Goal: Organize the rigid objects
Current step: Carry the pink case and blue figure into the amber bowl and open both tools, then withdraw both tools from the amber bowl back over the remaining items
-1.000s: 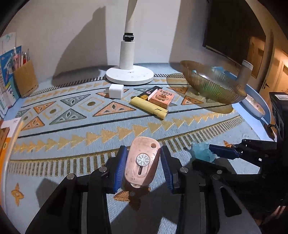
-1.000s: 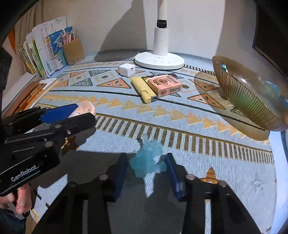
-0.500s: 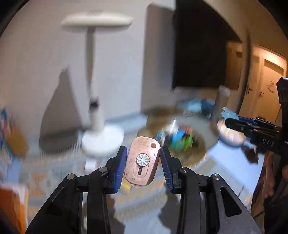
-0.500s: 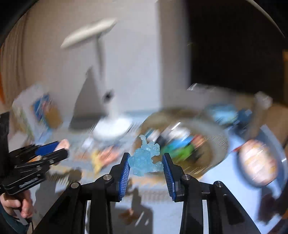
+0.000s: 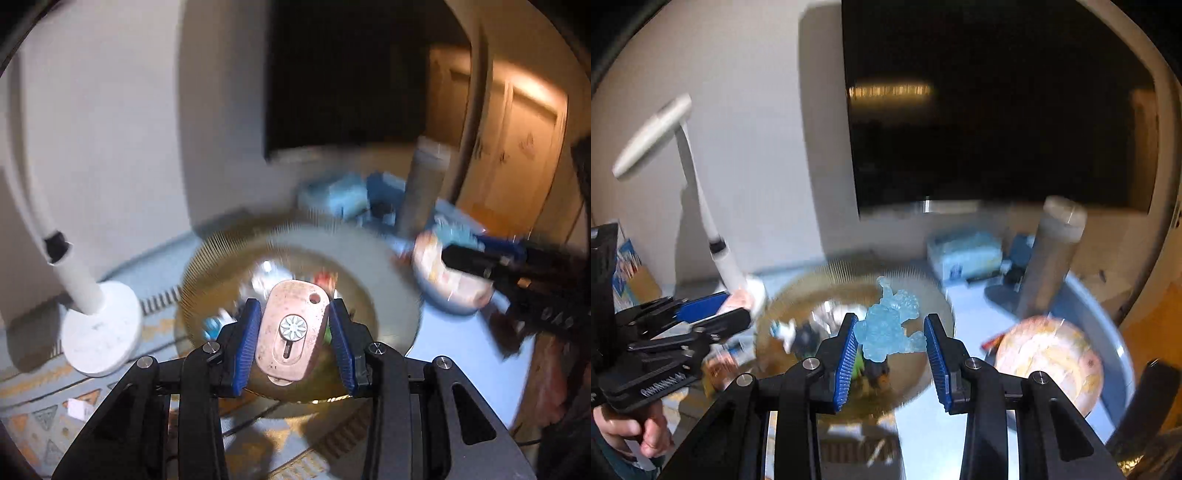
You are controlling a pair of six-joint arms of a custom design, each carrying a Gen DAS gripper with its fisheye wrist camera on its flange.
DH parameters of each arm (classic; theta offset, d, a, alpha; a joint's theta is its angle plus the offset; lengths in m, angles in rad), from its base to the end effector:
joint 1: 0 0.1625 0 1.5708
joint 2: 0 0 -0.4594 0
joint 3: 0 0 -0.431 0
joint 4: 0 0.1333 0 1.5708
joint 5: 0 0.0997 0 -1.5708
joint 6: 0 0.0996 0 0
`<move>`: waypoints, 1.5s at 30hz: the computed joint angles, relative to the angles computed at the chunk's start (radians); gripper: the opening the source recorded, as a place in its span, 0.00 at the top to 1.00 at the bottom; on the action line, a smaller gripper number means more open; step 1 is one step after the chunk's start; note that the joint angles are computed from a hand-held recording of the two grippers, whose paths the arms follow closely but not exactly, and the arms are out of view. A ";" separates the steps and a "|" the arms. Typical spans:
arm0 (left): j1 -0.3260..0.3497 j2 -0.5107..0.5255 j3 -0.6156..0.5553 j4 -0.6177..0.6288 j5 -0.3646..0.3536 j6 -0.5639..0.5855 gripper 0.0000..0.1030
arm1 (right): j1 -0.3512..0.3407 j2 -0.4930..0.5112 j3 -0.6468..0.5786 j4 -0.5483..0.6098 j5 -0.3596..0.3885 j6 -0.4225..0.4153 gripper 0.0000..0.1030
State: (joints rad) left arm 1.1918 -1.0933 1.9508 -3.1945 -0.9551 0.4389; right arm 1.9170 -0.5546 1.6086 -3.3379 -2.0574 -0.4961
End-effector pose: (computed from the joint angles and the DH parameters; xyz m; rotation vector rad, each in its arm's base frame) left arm -0.0526 -0.6479 0.2551 0.6599 2.2820 -0.9267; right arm 0.3315 -0.6634 0.0283 0.8032 -2.3529 0.8735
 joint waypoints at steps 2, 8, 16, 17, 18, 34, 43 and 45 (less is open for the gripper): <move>0.018 0.026 -0.020 0.046 -0.001 -0.006 0.66 | -0.015 0.018 -0.014 0.029 -0.009 -0.004 0.65; 0.052 0.063 -0.070 0.134 -0.029 -0.060 0.62 | -0.038 0.060 -0.083 0.101 -0.056 0.002 0.66; 0.041 -0.015 -0.021 0.079 -0.022 -0.083 0.25 | -0.048 0.025 -0.067 0.105 -0.030 0.089 0.63; 0.035 -0.031 -0.007 0.064 -0.011 -0.079 0.25 | -0.044 0.017 -0.057 0.090 -0.024 0.093 0.63; 0.030 -0.045 0.005 0.048 -0.002 -0.073 0.25 | -0.040 0.012 -0.050 0.081 -0.022 0.094 0.63; -0.071 -0.383 0.283 -0.148 0.156 -0.076 0.20 | 0.089 -0.079 0.132 -0.082 0.083 0.111 0.52; 0.030 -0.507 0.399 -0.046 0.319 -0.340 0.07 | 0.158 -0.006 0.222 -0.168 0.126 0.069 0.46; 0.105 -0.509 0.413 -0.028 0.234 -0.397 0.07 | 0.152 0.036 0.203 -0.130 0.122 0.082 0.46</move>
State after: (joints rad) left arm 1.2968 -1.6020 2.3634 -3.2222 -0.7208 0.0417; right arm 2.0687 -0.5185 1.8120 -3.4676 -1.9356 -0.4146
